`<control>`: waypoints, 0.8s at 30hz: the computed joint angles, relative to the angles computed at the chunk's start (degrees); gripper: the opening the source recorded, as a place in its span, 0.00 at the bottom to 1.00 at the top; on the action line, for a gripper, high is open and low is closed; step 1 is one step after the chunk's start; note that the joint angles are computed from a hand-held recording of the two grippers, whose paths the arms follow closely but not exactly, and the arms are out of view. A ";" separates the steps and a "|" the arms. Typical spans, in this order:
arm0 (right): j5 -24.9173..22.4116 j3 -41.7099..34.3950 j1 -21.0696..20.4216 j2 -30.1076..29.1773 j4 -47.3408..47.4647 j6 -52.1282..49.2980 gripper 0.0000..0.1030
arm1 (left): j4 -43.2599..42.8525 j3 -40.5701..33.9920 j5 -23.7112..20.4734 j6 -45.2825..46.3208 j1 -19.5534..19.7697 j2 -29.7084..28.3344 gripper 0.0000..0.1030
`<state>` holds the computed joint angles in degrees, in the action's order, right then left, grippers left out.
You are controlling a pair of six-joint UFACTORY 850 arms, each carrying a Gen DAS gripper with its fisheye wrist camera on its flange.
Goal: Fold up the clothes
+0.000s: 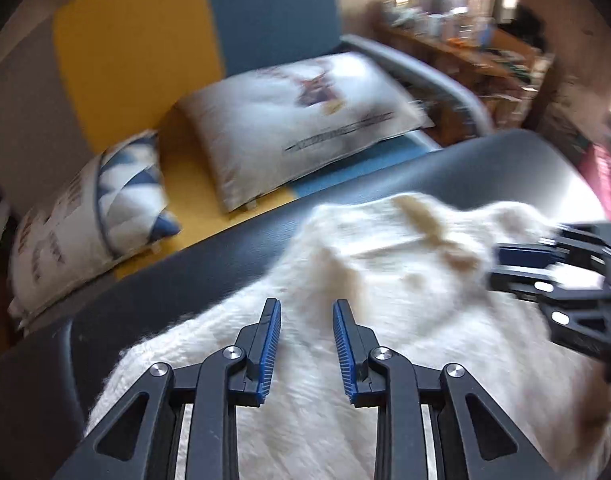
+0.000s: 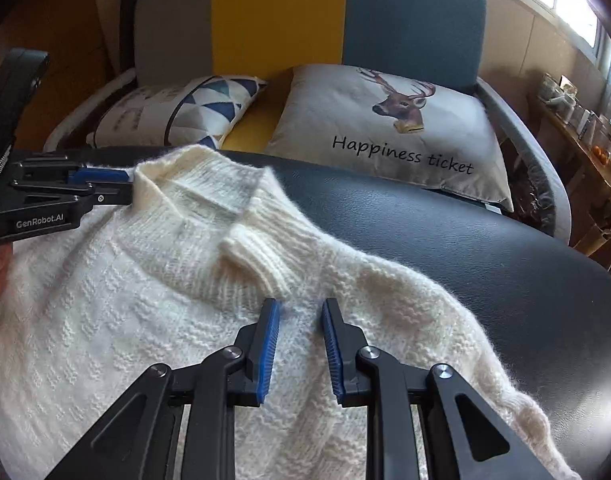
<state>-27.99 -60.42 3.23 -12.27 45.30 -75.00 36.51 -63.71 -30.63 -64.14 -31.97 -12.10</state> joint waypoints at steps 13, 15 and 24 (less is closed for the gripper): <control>-14.08 0.49 -4.18 3.34 8.16 -4.40 0.26 | -2.89 19.72 17.35 -15.46 4.20 22.71 0.21; -22.22 2.66 -4.71 6.21 8.95 -5.39 0.26 | -3.92 26.57 16.36 -18.52 3.41 32.62 0.22; -34.81 21.51 3.39 23.57 4.79 -6.86 0.26 | -4.89 46.86 2.95 -40.51 -15.94 59.12 0.24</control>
